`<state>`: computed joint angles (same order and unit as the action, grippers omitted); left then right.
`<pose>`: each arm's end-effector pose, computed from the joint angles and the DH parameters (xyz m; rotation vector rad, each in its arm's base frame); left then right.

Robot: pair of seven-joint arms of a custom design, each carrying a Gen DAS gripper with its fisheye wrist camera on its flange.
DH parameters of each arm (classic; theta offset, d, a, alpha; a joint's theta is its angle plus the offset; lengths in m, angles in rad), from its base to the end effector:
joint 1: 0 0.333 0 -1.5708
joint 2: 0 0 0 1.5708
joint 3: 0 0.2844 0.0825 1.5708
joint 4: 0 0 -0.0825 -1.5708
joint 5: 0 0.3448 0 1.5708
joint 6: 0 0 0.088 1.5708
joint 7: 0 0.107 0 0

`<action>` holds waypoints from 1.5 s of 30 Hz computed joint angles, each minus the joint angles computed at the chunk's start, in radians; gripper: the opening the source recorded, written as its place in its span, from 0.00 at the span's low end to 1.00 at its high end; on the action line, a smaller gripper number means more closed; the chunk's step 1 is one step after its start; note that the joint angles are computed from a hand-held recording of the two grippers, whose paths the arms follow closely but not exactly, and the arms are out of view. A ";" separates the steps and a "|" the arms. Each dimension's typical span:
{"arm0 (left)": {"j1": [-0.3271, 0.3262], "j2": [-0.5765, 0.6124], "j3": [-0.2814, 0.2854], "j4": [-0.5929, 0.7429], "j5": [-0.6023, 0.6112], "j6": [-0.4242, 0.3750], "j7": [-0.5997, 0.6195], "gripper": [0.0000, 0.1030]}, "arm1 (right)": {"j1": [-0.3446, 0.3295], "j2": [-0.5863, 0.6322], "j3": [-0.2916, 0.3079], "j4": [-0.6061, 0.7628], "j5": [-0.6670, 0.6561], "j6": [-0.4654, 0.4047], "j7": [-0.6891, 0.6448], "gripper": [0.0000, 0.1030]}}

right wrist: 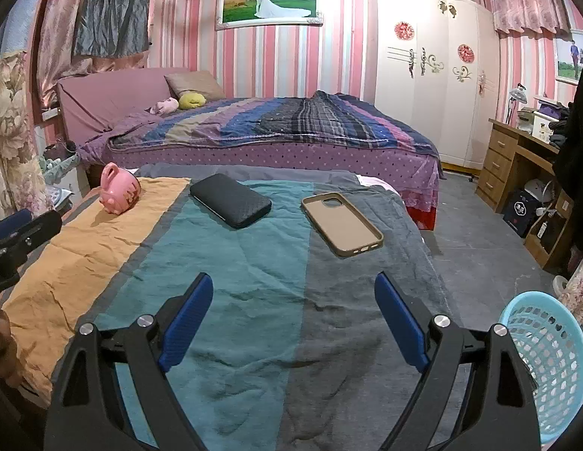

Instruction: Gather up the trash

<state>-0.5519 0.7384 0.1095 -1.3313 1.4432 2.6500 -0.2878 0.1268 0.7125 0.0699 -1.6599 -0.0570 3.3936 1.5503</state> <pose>0.6256 -0.3486 0.3334 -1.6696 1.3709 -0.9346 0.6723 0.1291 0.3241 -1.7493 1.3760 -0.7860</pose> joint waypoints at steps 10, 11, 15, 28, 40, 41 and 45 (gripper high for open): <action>-0.001 -0.002 0.001 -0.003 -0.001 -0.001 -0.002 0.95 | 0.003 0.005 -0.003 0.009 0.005 -0.004 -0.002 0.84; 0.000 -0.002 0.000 -0.002 -0.003 -0.003 0.000 0.95 | 0.005 0.005 -0.004 0.009 0.006 -0.005 -0.003 0.84; 0.000 -0.003 0.000 -0.005 -0.005 -0.003 -0.002 0.95 | -0.002 0.005 0.004 0.009 0.002 -0.005 -0.004 0.84; -0.002 -0.001 -0.001 -0.003 -0.018 -0.005 0.006 0.95 | 0.003 0.010 -0.003 0.008 0.008 0.000 -0.002 0.84; -0.002 0.000 0.001 -0.002 -0.021 -0.004 0.008 0.95 | 0.002 0.013 -0.004 0.009 0.006 0.004 -0.001 0.84; -0.002 0.000 0.001 -0.001 -0.023 -0.005 0.008 0.95 | -0.001 0.013 0.000 0.009 0.004 0.004 -0.001 0.84; -0.003 0.000 0.002 -0.002 -0.022 -0.004 0.009 0.95 | -0.003 0.014 0.001 0.010 0.002 0.008 -0.001 0.84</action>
<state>-0.5545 0.7386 0.1115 -1.3329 1.4216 2.6463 -0.2791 0.1238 0.7268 0.0714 -1.6501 -0.0548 3.4013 1.5490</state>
